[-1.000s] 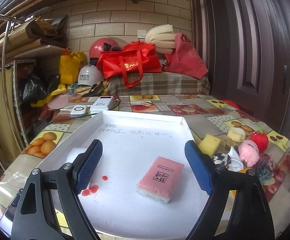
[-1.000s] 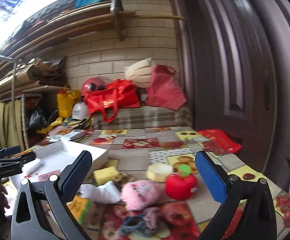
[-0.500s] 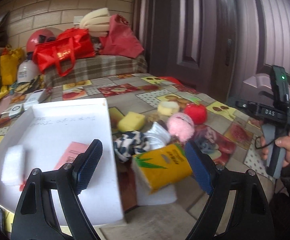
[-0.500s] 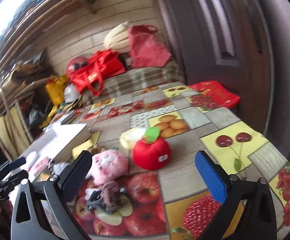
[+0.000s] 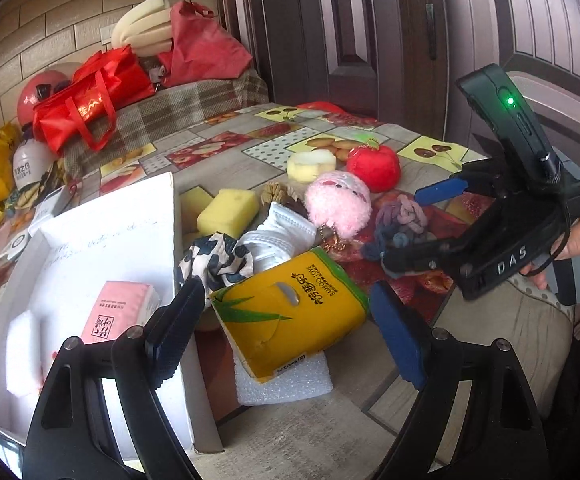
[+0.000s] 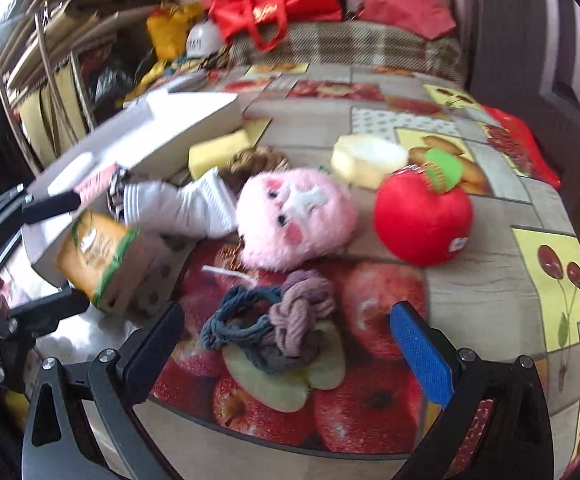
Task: Organize soft objects
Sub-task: 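Grasp the yellow tissue pack with the left tool while the right tool grasps the knotted hair ties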
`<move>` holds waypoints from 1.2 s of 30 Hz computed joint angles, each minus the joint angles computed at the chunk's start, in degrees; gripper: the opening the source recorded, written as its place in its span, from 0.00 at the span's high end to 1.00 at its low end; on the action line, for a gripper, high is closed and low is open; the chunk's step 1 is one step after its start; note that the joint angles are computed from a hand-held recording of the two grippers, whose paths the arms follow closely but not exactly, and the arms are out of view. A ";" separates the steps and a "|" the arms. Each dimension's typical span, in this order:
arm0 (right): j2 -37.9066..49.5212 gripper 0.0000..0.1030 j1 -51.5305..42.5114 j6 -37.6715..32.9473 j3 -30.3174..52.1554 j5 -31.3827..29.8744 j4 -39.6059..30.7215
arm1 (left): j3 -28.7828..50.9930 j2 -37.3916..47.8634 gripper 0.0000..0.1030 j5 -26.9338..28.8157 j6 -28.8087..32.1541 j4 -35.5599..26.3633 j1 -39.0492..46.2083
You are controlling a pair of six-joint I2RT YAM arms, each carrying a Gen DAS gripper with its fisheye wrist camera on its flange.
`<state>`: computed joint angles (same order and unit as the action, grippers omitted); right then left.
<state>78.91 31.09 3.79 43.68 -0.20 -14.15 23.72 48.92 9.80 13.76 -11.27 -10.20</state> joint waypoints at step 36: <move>0.53 0.63 -4.72 3.15 -0.05 -7.84 0.15 | 0.77 -2.12 0.33 -2.20 4.89 -2.02 -6.64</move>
